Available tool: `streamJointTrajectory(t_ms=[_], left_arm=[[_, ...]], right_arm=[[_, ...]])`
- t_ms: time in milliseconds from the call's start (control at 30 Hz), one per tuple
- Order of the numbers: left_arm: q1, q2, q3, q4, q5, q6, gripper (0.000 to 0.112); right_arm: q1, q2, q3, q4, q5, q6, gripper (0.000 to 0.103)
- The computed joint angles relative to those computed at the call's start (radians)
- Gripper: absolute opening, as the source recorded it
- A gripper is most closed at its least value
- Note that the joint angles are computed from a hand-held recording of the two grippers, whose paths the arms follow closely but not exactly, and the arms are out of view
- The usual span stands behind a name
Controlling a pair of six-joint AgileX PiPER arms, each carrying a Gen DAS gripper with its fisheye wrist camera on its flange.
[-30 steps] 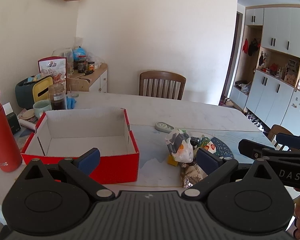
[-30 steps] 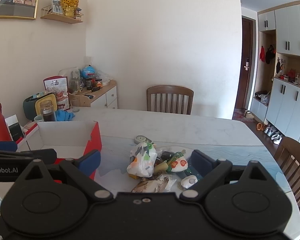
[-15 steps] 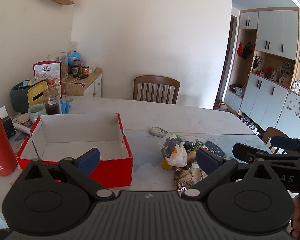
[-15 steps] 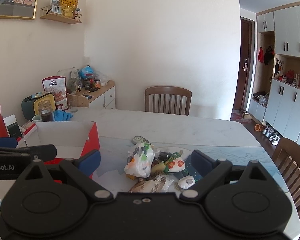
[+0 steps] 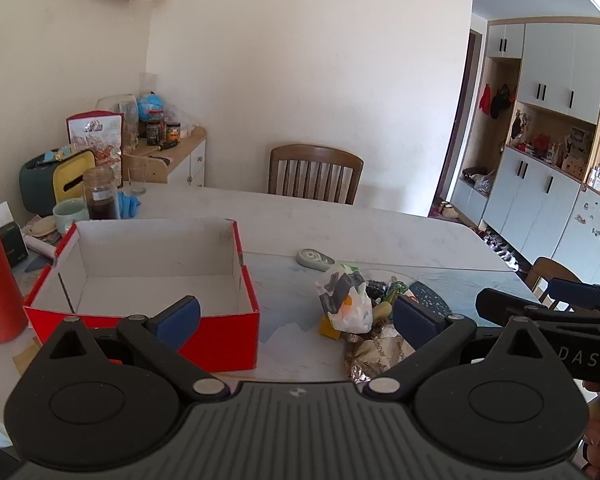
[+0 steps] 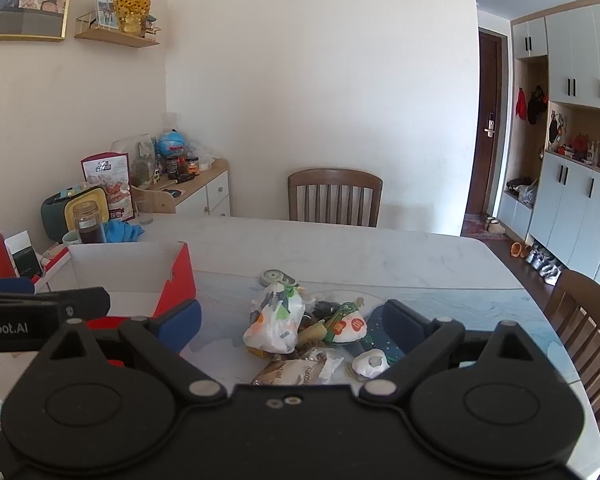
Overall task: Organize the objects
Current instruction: 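Move both tools toward the pile of items on the table, then grasp the white plastic bag with the left gripper while the right gripper grasps the white tooth plush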
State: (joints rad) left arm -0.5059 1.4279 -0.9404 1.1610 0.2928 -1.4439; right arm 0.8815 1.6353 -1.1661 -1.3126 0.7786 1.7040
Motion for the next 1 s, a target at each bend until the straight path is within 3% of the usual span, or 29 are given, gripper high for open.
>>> streamJointTrajectory(t_ms=[167, 500, 667, 867, 1000], left_arm=[[-0.015, 0.064, -0.056, -0.041, 0.016, 0.027, 0.103], [-0.056, 0.226, -0.239, -0.073, 0.09, 0.055, 0.103], [-0.035, 0.332, -0.363, -0.292, 0.093, 0.281, 0.103], [-0.039, 0.444, -0.475, -0.3, 0.103, 0.301, 0.103], [-0.048, 0.545, -0.592, -0.377, 0.125, 0.413, 0.103]], right_arm=[[-0.051, -0.009, 0.018, 0.007, -0.047, -0.009, 0.097], [-0.237, 0.009, 0.023, -0.003, -0.227, -0.085, 0.096], [-0.36, 0.05, 0.0, 0.043, -0.345, -0.205, 0.092], [-0.475, 0.129, -0.047, 0.193, -0.449, -0.411, 0.085], [-0.524, 0.184, -0.067, 0.329, -0.505, -0.584, 0.079]])
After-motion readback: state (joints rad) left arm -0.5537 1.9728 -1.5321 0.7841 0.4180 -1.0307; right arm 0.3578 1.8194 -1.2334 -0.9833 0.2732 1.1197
